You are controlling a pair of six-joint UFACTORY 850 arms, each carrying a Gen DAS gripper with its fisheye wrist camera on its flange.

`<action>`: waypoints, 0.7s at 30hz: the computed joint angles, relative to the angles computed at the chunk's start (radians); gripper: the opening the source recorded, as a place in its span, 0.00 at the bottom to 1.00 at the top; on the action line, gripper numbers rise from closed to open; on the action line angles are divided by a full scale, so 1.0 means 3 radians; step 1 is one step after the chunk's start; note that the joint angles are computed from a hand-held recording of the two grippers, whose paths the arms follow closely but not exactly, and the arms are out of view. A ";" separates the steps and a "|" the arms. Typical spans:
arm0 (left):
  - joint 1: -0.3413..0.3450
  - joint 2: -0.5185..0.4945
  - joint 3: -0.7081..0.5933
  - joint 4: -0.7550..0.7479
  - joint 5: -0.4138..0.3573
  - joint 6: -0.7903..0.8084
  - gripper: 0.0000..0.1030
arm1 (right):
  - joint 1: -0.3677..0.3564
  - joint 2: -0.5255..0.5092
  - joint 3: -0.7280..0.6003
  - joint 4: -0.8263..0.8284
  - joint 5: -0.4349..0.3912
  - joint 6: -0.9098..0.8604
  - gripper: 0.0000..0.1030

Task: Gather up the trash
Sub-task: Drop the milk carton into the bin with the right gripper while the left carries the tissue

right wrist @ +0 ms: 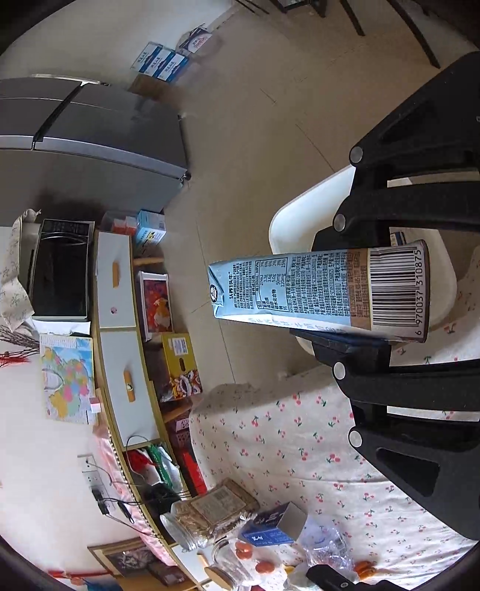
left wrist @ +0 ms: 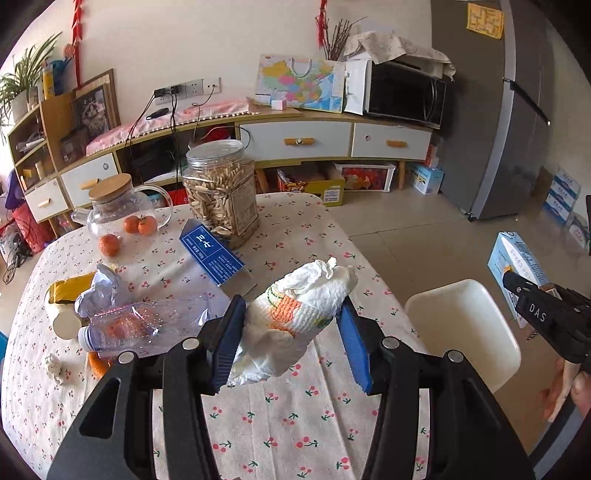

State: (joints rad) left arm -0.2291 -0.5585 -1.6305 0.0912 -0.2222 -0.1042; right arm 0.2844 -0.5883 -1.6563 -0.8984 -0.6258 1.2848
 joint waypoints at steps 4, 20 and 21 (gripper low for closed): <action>-0.0120 -0.0044 -0.0052 -0.0122 -0.0020 0.0125 0.49 | -0.0073 0.0131 0.0179 -0.0149 -0.0037 0.0299 0.67; -0.0528 -0.0402 -0.0573 -0.1107 -0.0332 0.0995 0.49 | -0.0252 0.0424 0.0556 -0.0844 -0.0649 0.1245 0.93; -0.0554 -0.0430 -0.0614 -0.1133 -0.0355 0.1022 0.49 | -0.0264 0.0437 0.0570 -0.0850 -0.0678 0.1267 0.93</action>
